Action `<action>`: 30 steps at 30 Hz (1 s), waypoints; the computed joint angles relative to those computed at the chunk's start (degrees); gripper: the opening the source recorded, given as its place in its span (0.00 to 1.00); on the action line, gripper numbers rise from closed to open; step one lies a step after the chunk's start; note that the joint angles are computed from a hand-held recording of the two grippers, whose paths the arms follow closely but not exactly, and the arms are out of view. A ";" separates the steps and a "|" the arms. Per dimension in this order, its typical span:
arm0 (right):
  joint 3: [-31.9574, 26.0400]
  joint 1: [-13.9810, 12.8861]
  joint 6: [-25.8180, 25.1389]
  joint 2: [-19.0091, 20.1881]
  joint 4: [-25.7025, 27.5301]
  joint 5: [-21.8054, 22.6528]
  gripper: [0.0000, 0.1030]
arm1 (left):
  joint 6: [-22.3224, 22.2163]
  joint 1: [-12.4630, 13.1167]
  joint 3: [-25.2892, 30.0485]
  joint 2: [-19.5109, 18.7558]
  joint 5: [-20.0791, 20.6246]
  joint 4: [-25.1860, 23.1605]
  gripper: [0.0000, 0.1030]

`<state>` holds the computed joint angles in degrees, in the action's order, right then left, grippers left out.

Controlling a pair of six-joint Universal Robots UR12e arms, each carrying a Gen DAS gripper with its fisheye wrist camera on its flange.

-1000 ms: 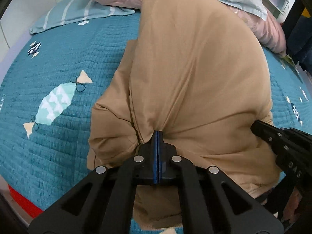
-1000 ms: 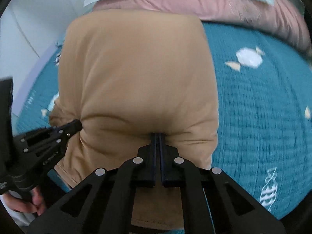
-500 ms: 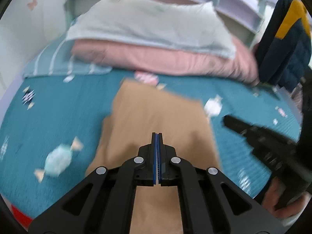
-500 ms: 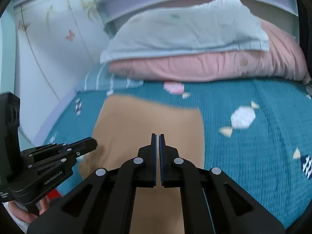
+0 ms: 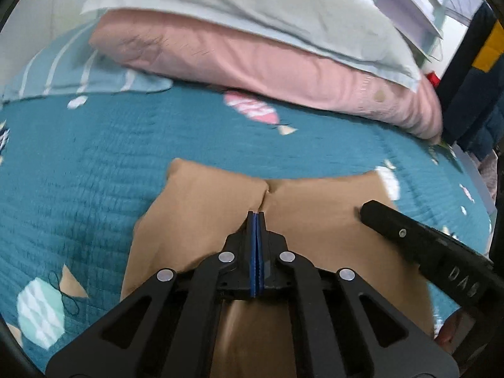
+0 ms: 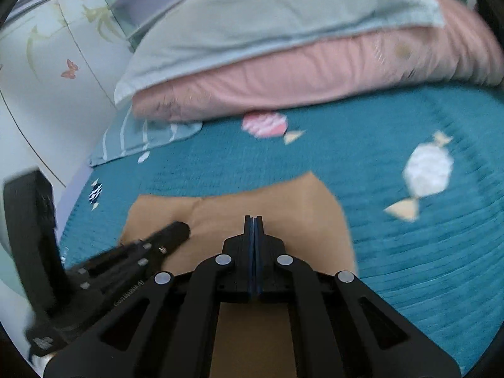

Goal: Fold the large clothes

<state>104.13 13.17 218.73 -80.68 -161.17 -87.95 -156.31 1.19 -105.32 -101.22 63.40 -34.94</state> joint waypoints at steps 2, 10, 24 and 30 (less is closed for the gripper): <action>-1.48 0.77 -1.95 1.34 2.54 -1.31 0.00 | -0.43 0.39 -0.79 -0.31 -0.14 2.00 0.03; -2.71 1.53 -3.98 2.46 5.88 -3.58 0.00 | -0.43 1.03 1.43 -1.00 -1.95 -4.09 0.03; 5.22 2.64 -4.26 -9.53 8.13 2.09 0.03 | -1.26 5.70 -10.40 12.80 4.27 -3.63 0.02; 5.17 5.24 -4.60 -7.04 12.38 0.72 0.00 | 3.15 4.84 -11.81 11.91 8.54 -1.02 0.02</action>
